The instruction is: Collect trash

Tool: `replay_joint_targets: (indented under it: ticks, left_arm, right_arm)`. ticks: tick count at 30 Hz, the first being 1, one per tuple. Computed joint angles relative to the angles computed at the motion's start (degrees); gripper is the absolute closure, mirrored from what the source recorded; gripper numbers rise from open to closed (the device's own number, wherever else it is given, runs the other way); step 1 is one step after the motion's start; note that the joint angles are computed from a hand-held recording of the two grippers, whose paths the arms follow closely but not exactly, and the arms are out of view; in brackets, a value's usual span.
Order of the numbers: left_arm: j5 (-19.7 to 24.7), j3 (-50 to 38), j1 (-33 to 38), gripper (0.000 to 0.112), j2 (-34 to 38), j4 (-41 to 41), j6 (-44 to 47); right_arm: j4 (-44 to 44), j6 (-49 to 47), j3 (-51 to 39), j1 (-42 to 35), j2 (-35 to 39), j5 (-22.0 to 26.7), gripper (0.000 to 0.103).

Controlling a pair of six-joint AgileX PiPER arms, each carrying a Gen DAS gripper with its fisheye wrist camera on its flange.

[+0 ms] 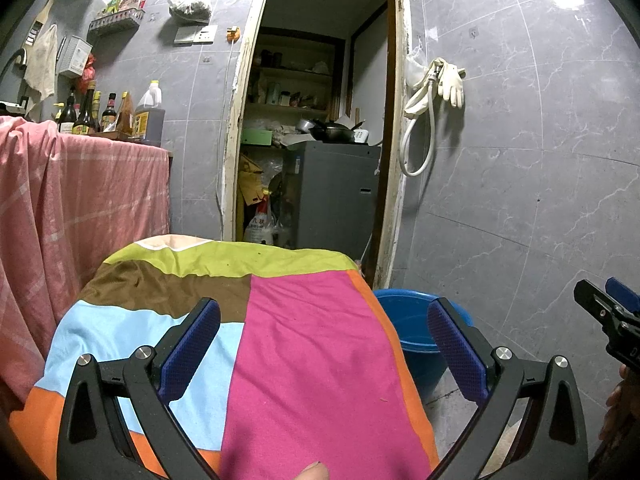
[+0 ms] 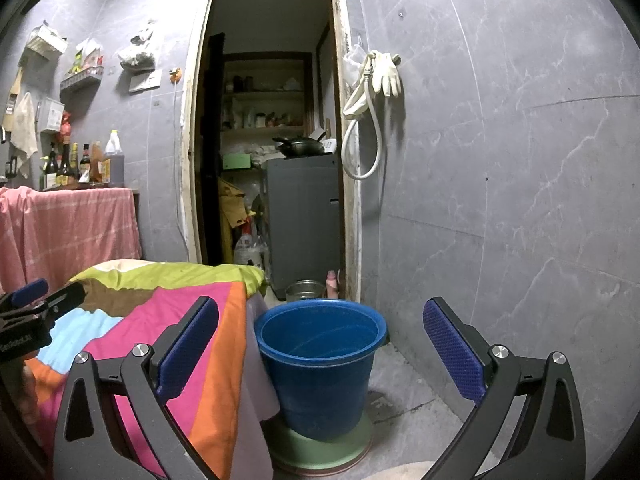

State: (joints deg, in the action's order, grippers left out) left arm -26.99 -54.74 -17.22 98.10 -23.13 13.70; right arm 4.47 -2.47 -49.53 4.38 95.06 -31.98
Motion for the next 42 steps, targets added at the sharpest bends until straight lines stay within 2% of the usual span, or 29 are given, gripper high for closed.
replay_joint_targets:
  ticks: [42]
  left_arm:
    - [-0.1,0.4,0.1,0.011,0.0,0.9,-0.9]
  right_arm:
    - [-0.9,0.7,-0.2,-0.4,-0.1,0.5,0.0]
